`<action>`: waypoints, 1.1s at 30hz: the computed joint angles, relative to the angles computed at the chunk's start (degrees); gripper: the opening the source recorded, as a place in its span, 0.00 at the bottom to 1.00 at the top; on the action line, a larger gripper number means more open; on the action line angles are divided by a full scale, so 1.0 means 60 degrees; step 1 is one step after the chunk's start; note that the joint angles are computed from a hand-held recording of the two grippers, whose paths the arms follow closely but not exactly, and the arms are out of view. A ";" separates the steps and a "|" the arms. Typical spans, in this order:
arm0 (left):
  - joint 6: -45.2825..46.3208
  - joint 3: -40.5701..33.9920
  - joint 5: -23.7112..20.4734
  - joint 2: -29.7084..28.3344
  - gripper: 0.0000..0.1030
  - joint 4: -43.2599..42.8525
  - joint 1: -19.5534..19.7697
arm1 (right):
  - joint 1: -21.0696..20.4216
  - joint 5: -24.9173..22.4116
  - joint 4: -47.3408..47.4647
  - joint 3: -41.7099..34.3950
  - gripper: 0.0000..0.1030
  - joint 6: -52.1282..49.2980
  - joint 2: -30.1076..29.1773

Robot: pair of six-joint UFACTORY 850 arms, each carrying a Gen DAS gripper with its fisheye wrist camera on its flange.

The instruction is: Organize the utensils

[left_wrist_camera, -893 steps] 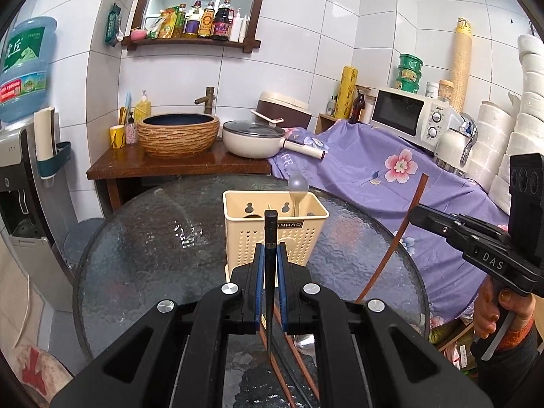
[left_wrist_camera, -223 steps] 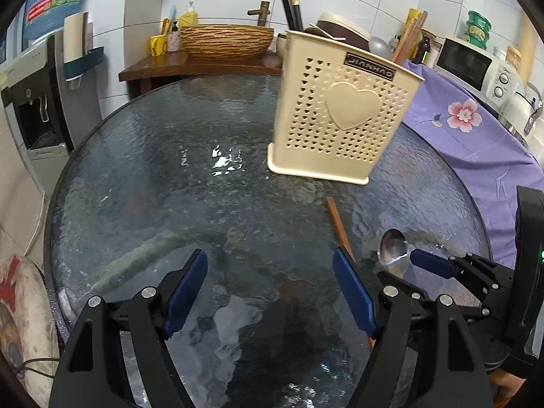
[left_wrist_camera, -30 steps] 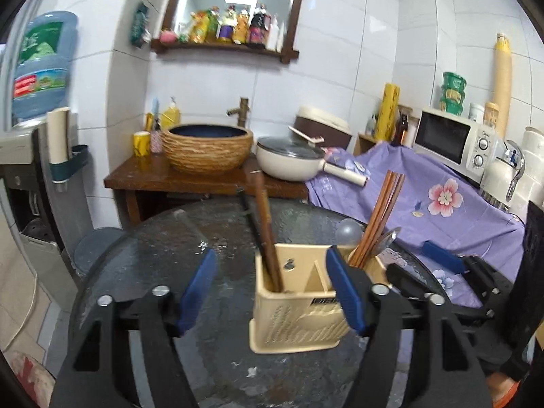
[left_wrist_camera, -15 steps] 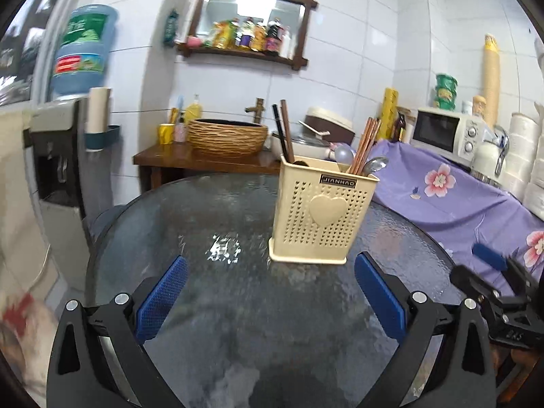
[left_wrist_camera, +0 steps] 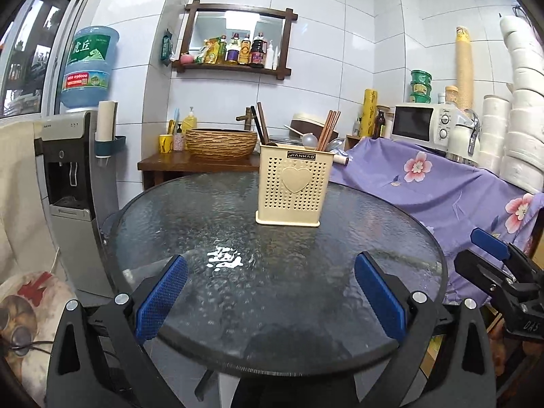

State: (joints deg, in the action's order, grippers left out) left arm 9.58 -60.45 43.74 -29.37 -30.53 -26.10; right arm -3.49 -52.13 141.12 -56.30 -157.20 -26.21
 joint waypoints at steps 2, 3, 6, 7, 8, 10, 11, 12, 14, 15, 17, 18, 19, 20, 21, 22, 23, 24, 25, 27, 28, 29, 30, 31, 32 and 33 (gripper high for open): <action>-0.0351 0.0176 -0.0039 0.0125 0.94 0.0286 0.0028 | -0.0013 -0.0135 0.0038 0.0234 0.95 -0.0102 0.0163; -0.0522 0.0244 -0.0039 0.0177 0.94 0.0421 0.0044 | -0.0023 -0.0179 0.0009 0.0329 0.94 -0.0098 0.0237; -0.0402 0.0324 0.0010 0.0251 0.94 0.0349 -0.0012 | -0.0018 -0.0228 0.0032 0.0426 0.95 -0.0097 0.0379; -0.0175 0.0290 -0.0018 0.0247 0.94 0.0180 -0.0057 | -0.0023 -0.0314 0.0096 0.0490 0.95 -0.0159 0.0430; -0.0008 0.0305 0.0034 0.0251 0.94 0.0066 -0.0107 | -0.0019 -0.0346 0.0182 0.0537 0.95 -0.0245 0.0476; 0.0243 0.0344 0.0212 0.0248 0.94 -0.0136 -0.0199 | -0.0016 -0.0342 0.0249 0.0533 0.95 -0.0292 0.0497; 0.0449 0.0324 0.0290 0.0226 0.94 -0.0287 -0.0258 | -0.0019 -0.0342 0.0282 0.0527 0.95 -0.0291 0.0502; 0.0616 0.0303 0.0312 0.0211 0.94 -0.0372 -0.0304 | -0.0029 -0.0349 0.0288 0.0520 0.95 -0.0255 0.0503; 0.0839 0.0267 0.0252 0.0209 0.94 -0.0466 -0.0354 | -0.0051 -0.0317 0.0214 0.0477 0.95 -0.0131 0.0495; 0.0855 0.0286 0.0248 0.0223 0.94 -0.0475 -0.0373 | -0.0060 -0.0308 0.0222 0.0479 0.95 -0.0115 0.0502; 0.0740 0.0337 0.0259 0.0261 0.94 -0.0392 -0.0387 | -0.0087 -0.0336 0.0239 0.0489 0.95 -0.0121 0.0514; 0.0625 0.0368 0.0245 0.0291 0.94 -0.0308 -0.0376 | -0.0097 -0.0346 0.0234 0.0494 0.95 -0.0122 0.0518; 0.0537 0.0402 0.0253 0.0313 0.94 -0.0241 -0.0366 | -0.0107 -0.0348 0.0226 0.0496 0.95 -0.0128 0.0523; 0.0498 0.0427 0.0263 0.0335 0.94 -0.0193 -0.0361 | -0.0103 -0.0334 0.0234 0.0487 0.95 -0.0129 0.0521; 0.0560 0.0434 0.0265 0.0340 0.94 -0.0216 -0.0370 | -0.0107 -0.0318 0.0223 0.0488 0.95 -0.0123 0.0525; 0.0653 0.0426 0.0246 0.0336 0.94 -0.0246 -0.0374 | -0.0109 -0.0291 0.0184 0.0467 0.95 -0.0078 0.0522; 0.0725 0.0413 0.0226 0.0331 0.94 -0.0279 -0.0381 | -0.0128 -0.0280 0.0103 0.0443 0.95 0.0001 0.0513; 0.0774 0.0402 0.0199 0.0320 0.94 -0.0288 -0.0383 | -0.0140 -0.0275 0.0041 0.0427 0.95 0.0060 0.0507; 0.0786 0.0389 0.0175 0.0313 0.94 -0.0291 -0.0387 | -0.0154 -0.0266 -0.0014 0.0414 0.95 0.0112 0.0506; 0.0744 0.0364 0.0097 0.0291 0.94 -0.0271 -0.0374 | -0.0176 -0.0267 -0.0066 0.0389 0.95 0.0166 0.0490; 0.0768 0.0331 0.0054 0.0280 0.94 -0.0287 -0.0383 | -0.0178 -0.0259 -0.0070 0.0390 0.95 0.0172 0.0495; 0.0763 0.0331 0.0049 0.0277 0.94 -0.0263 -0.0381 | -0.0185 -0.0254 -0.0088 0.0384 0.95 0.0184 0.0491; 0.0752 0.0339 0.0055 0.0286 0.94 -0.0244 -0.0375 | -0.0188 -0.0236 -0.0107 0.0369 0.95 0.0201 0.0484; 0.0734 0.0343 0.0053 0.0294 0.94 -0.0227 -0.0367 | -0.0193 -0.0217 -0.0127 0.0351 0.95 0.0217 0.0477; 0.0676 0.0350 0.0032 0.0306 0.94 -0.0177 -0.0354 | -0.0203 -0.0205 -0.0154 0.0329 0.95 0.0236 0.0464; 0.0573 0.0366 0.0006 0.0323 0.94 -0.0080 -0.0332 | -0.0212 -0.0203 -0.0197 0.0317 0.95 0.0268 0.0456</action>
State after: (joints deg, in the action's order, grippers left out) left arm 13.02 -58.25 43.77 -27.44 -31.01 -28.09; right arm -4.76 -53.34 139.93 -54.40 -155.59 -23.47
